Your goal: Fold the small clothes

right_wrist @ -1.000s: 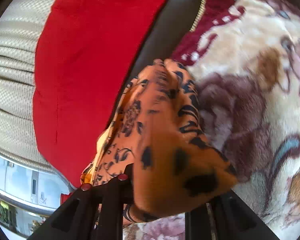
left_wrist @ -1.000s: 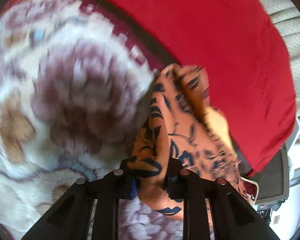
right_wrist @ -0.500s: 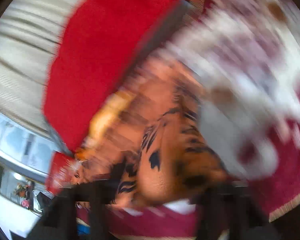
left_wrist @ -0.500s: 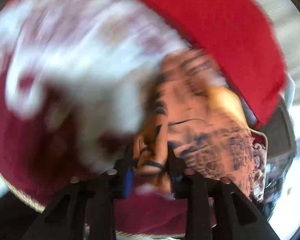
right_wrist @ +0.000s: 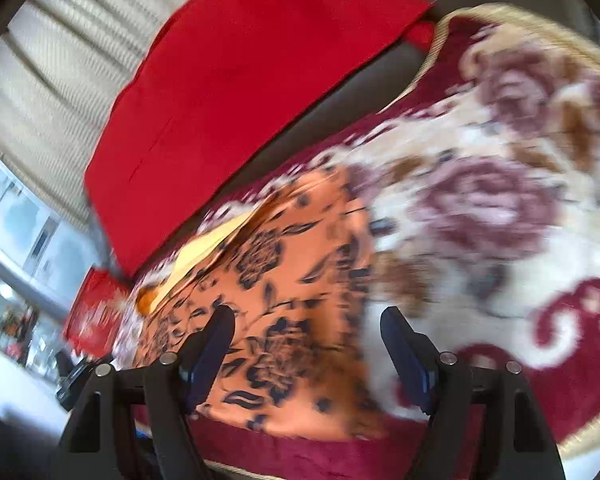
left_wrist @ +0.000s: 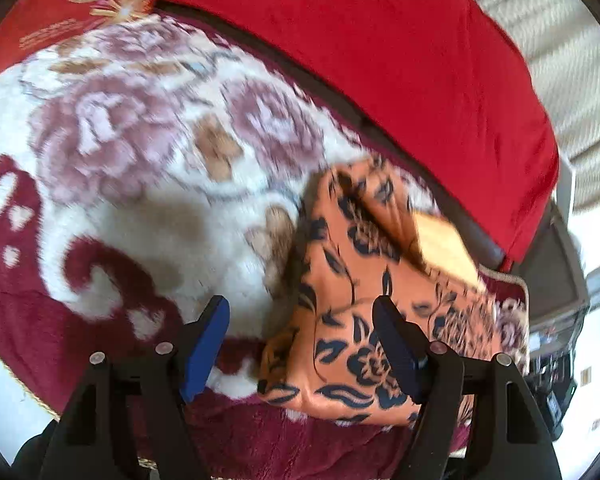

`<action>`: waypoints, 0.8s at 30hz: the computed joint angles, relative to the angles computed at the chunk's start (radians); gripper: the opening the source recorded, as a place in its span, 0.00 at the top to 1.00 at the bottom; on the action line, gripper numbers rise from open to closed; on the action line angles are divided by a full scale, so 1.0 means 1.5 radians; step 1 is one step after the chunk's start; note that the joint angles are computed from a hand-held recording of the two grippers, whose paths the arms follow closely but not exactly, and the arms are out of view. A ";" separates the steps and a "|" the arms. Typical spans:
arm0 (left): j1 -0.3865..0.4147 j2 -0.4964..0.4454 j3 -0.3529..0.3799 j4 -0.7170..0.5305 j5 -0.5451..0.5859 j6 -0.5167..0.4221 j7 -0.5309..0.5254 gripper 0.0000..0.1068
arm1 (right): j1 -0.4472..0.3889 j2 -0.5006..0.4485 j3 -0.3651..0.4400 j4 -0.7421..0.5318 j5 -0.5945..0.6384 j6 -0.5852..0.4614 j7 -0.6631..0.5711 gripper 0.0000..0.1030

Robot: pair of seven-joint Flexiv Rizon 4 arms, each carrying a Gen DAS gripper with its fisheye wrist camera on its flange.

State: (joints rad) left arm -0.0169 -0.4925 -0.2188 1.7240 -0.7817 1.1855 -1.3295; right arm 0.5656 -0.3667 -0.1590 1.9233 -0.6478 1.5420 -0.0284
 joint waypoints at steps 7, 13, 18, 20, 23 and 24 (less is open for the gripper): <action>0.008 0.010 -0.001 0.022 -0.020 -0.031 0.031 0.30 | -0.036 -0.013 0.083 -0.020 0.035 -0.091 -0.048 0.33; 0.006 -0.008 0.007 0.000 -0.023 -0.066 0.033 0.30 | -0.085 0.000 0.168 -0.024 0.115 -0.109 -0.141 0.75; 0.007 0.000 0.001 -0.005 -0.012 -0.070 0.068 0.94 | -0.073 0.009 0.174 -0.043 0.136 -0.151 -0.196 0.94; 0.008 0.009 -0.006 0.006 -0.030 -0.053 0.092 0.94 | -0.048 0.035 0.148 -0.024 0.097 -0.153 -0.168 0.95; -0.010 -0.011 0.042 -0.015 0.046 -0.102 0.032 0.91 | -0.052 0.058 0.165 0.014 0.098 -0.167 -0.154 0.95; -0.008 -0.019 0.046 -0.022 0.056 -0.116 0.018 0.82 | -0.061 0.053 0.181 0.018 0.123 -0.190 -0.163 0.91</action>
